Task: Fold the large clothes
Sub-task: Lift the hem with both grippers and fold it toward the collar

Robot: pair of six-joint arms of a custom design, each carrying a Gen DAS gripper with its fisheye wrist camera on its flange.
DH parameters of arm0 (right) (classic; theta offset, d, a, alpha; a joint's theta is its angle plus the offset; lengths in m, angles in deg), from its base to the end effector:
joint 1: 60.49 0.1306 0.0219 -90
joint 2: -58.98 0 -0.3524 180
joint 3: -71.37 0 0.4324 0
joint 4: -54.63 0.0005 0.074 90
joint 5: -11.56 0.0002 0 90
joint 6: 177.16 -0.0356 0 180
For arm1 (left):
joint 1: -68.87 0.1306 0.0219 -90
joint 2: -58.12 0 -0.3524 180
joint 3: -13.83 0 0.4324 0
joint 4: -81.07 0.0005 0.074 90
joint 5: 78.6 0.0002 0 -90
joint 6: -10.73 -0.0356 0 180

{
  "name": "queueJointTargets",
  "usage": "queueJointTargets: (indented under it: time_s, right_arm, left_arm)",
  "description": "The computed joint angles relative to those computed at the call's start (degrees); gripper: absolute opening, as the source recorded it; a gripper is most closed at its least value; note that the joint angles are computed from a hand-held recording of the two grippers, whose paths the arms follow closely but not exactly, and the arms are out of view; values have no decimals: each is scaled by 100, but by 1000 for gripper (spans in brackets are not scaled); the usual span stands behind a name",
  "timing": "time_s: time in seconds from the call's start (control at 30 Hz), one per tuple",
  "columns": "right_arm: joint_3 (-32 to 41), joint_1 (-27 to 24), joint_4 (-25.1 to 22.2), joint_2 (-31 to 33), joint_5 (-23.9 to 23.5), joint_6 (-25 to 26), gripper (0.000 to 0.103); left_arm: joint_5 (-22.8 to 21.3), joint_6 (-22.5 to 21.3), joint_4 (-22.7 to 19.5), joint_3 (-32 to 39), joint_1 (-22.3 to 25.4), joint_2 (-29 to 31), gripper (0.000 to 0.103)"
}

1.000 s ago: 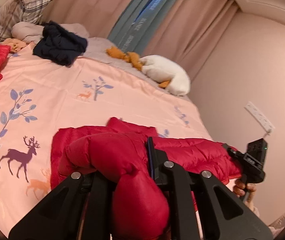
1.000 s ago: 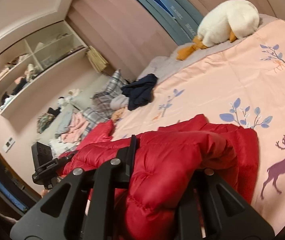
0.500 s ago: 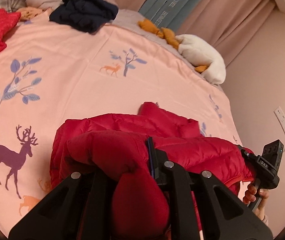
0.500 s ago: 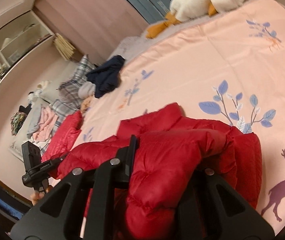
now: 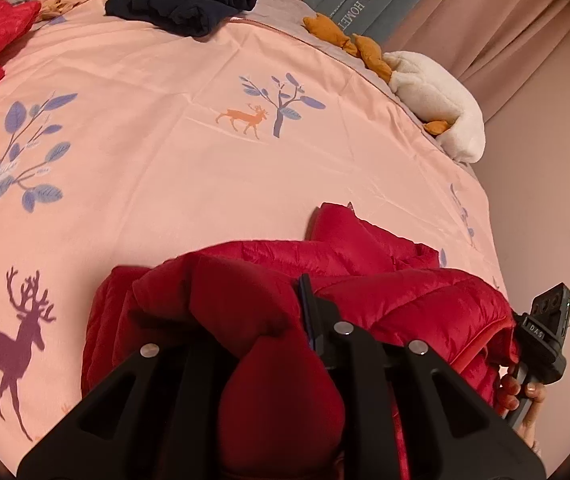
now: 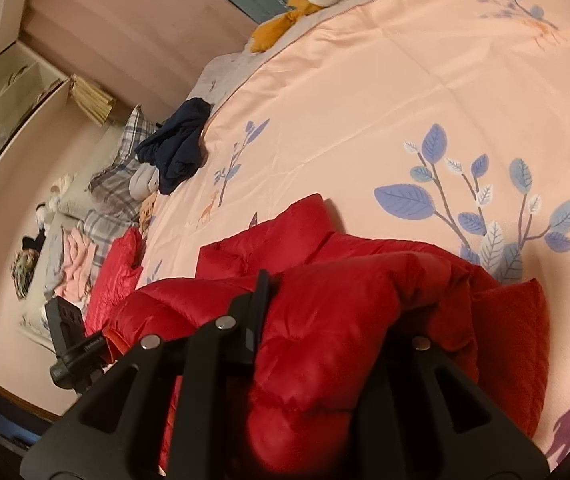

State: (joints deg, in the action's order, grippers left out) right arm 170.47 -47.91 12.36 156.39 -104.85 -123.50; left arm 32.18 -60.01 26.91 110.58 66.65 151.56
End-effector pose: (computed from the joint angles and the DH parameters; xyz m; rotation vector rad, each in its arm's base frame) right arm 0.5626 0.1413 0.4238 0.2371 2.3678 0.9561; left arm 0.5414 -0.0341 0.4240 -0.2067 2.4664 -0.6086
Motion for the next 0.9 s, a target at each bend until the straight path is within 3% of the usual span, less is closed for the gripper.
queueJointTargets:
  time_s: [0.4,0.53,0.67,0.77,0.9]
  right_arm:
    - [-62,-82,279,43,-235,-456,30]
    - [-115,-88,484,-4,-294,-605,48]
    - [-74,-49,559,-2,-200,-654,63]
    - [-36,-28,598,6,-101,-742,68]
    - [-41,-40,694,-4,-15,-848,73]
  left_arm:
    - [-84,-120,27,218,-82,242,21]
    - [-29,-111,110,205,-89,236,25]
    - [97,-44,278,161,-90,190,41]
    - [200,10,460,100,-96,123,55]
    - [351,72,684,46,-92,41,66]
